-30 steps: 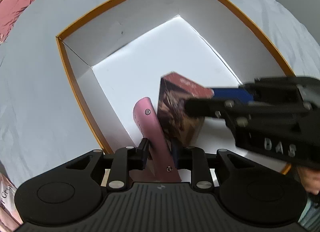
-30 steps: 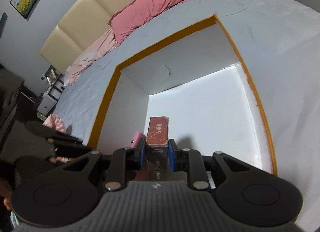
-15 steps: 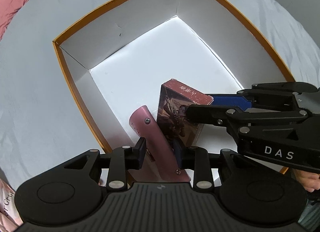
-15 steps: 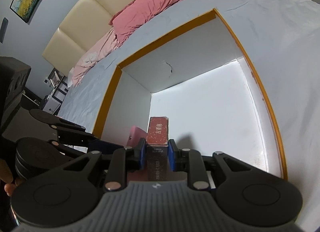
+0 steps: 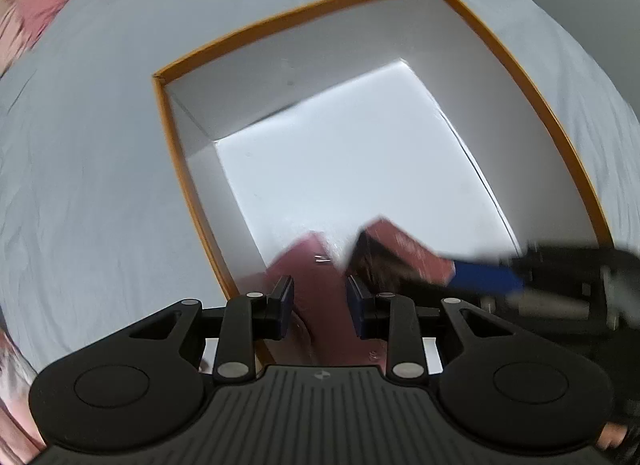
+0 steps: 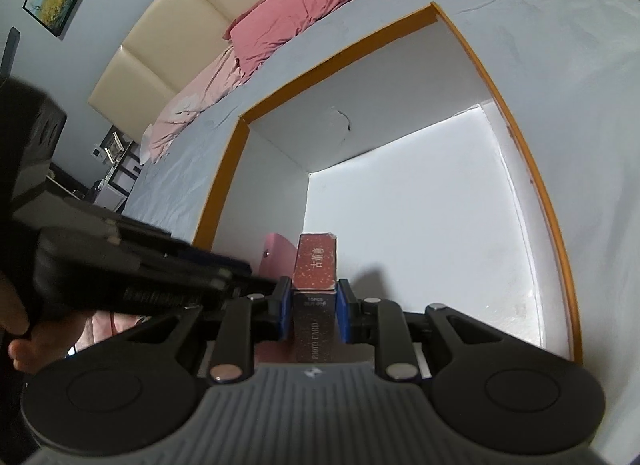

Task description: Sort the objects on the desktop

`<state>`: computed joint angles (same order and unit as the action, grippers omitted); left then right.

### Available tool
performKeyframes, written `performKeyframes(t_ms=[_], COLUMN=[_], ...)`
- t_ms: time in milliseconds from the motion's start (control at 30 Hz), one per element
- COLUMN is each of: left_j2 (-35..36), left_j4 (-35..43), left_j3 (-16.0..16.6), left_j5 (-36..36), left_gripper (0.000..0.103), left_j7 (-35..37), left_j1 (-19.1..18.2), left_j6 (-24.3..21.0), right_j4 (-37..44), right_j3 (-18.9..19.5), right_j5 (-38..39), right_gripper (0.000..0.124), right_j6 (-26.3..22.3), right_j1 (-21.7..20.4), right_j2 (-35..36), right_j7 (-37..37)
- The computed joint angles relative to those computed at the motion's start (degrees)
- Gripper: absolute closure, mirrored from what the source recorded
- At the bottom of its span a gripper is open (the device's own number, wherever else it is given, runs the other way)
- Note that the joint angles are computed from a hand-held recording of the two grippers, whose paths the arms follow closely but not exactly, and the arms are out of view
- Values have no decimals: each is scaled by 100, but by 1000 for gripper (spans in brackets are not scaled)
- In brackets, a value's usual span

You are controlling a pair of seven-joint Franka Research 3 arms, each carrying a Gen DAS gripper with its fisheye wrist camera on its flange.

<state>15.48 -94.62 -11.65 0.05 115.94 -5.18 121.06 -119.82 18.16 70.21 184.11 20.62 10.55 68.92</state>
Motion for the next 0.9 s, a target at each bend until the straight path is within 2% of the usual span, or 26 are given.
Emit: performKeyframes(t_ms=[33,200,300,367,433,500,600,733,900], left_j2=[67,348,442,523,743,819,992,1412,1562], left_j4=[99,529,670,800,1022,1155,1430,2085,2143], left_j3=[17,27,23,32,45,42,56,115,200], left_j5=[19,304,412,457,540,633,786,1083,1765], left_gripper=[69,69,69,69,69,69,69,69,69], left_j7=[-151,-532,-728,-872,-1010,-1072,-1197,-1466,-1510], left_j1=[-24,-157,-217,-241,-283,-322,-408,-615,-927], left_j6=[-24,-329,-461,-562,-630,-779,-1075,-1614,-1668], right_j4=[-36,-11,177,276,268,218,220,181,177], right_j3=[-94,58,303,275,154,24,-168,-435,-638], right_j5=[-176,45,1091,1831,2261,2188,2380,2234,2383], right_gripper=[100,100,99,99,98,98,98,97,97], right_j6=[-11,10,-10,-209,-485,-589,-679,-839,-954], right_j1=[81,-53,-263,-282,-233,-106,88,351,517], right_j2=[-6,-12,7,-27,-105,-149,-209,-248,-260], right_j7=[195,-52,-1098,-1792,-2190,-2125,-2471,-2521,-2653])
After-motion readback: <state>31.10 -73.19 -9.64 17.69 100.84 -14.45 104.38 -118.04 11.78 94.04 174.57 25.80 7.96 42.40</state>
